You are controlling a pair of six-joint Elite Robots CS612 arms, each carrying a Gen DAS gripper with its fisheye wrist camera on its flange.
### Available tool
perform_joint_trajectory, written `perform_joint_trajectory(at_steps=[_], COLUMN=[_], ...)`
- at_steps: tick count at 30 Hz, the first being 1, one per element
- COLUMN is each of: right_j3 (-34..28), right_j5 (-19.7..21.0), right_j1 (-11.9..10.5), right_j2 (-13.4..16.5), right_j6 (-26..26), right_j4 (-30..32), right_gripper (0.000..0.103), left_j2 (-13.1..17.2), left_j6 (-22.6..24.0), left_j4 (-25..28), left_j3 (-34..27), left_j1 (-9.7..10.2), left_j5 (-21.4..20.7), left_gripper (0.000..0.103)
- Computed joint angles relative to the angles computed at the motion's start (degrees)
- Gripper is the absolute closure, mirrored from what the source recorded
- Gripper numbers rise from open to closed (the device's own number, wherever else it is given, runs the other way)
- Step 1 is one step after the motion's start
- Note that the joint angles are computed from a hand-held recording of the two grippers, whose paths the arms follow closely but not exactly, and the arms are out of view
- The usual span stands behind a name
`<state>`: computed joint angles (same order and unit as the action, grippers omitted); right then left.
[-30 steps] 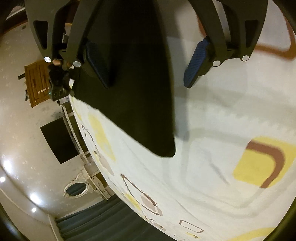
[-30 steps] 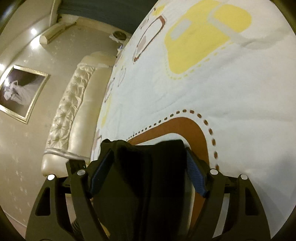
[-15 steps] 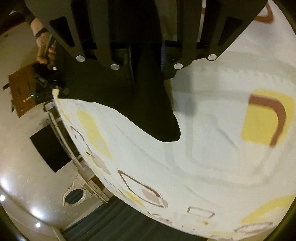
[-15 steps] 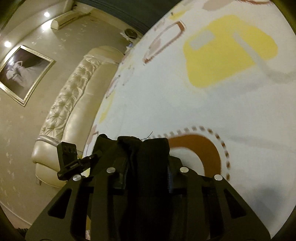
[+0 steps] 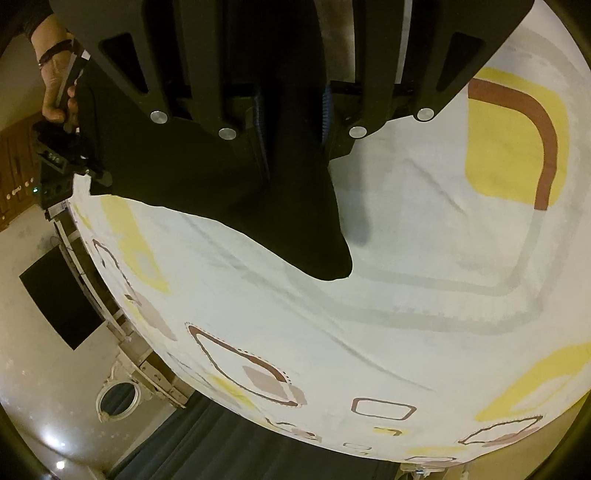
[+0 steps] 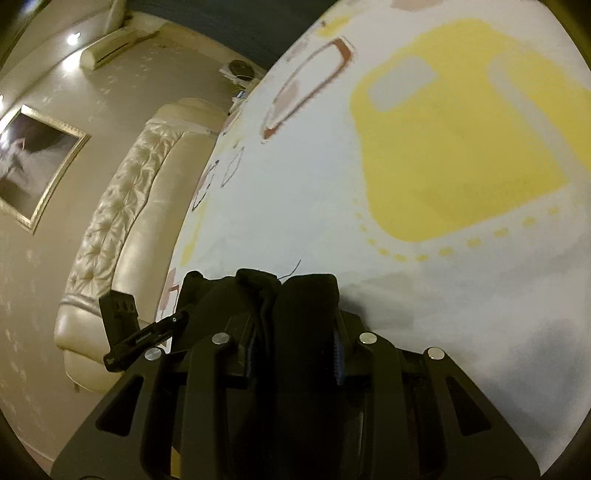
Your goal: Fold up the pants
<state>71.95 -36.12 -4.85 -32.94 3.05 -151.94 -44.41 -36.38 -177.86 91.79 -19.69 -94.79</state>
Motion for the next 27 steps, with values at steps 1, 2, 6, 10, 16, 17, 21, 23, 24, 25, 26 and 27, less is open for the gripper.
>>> perform_joint_trajectory(at_steps=[1,2,6,10,16,17,21,23,24,25,26,27], right_j3=[-0.04,-0.02,-0.17,-0.01,0.08,0.09,0.21,0.26,0.26,0.40,0.59,0.90], right_j5=[0.47,0.63,1.17,1.27,1.46,1.53,1.78,2.59,3.12,3.79,4.40,4.71], right_j1=[-0.09,-0.11,-0.17,-0.15,-0.16,-0.20,-0.25,-0.54,-0.63,-0.75,-0.91,-1.08], right_j2=[0.29,0.43,0.80,0.76,0.69,0.69,0.56,0.57,0.60,0.55,0.48,0.36], right_j6=[0.58,0.93,1.64,1.93,2.13,2.09,2.22,2.38,2.88,3.51,4.17,4.77], right_j4=[-0.44,-0.83,-1.13,-1.28,-1.36,-1.29,-1.15,-0.79,-0.88,-1.02,-1.34,-1.79], right_gripper=[0.073,0.073,0.073,0.073,0.073,0.073,0.072,0.068,0.065,0.062,0.060,0.056], left_j2=[0.05,0.19,0.58,0.60,0.70,0.72,0.82,0.79,0.70,0.52,0.15,-0.09], left_j6=[-0.12,-0.14,-1.56,-1.46,-1.69,-1.72,-1.97,-2.11,-2.32,-2.46,-2.43,-2.37], left_j4=[-0.27,-1.19,-2.73,-3.01,-3.54,-3.61,-3.92,-4.14,-4.56,-4.97,-5.54,-5.98], left_j3=[0.11,0.33,0.54,0.58,0.61,0.61,0.53,0.64,0.86,1.23,1.89,2.38], left_j1=[-0.01,-0.02,0.36,0.40,0.48,0.50,0.68,0.86,0.92,0.90,0.84,0.82], left_j5=[0.05,0.08,-1.22,-1.28,-1.62,-1.66,-2.58,-3.25,-3.37,-3.18,-2.83,-2.86], left_gripper=[0.077,0.077,0.076,0.076,0.075,0.075,0.069,0.062,0.054,0.049,0.040,0.036])
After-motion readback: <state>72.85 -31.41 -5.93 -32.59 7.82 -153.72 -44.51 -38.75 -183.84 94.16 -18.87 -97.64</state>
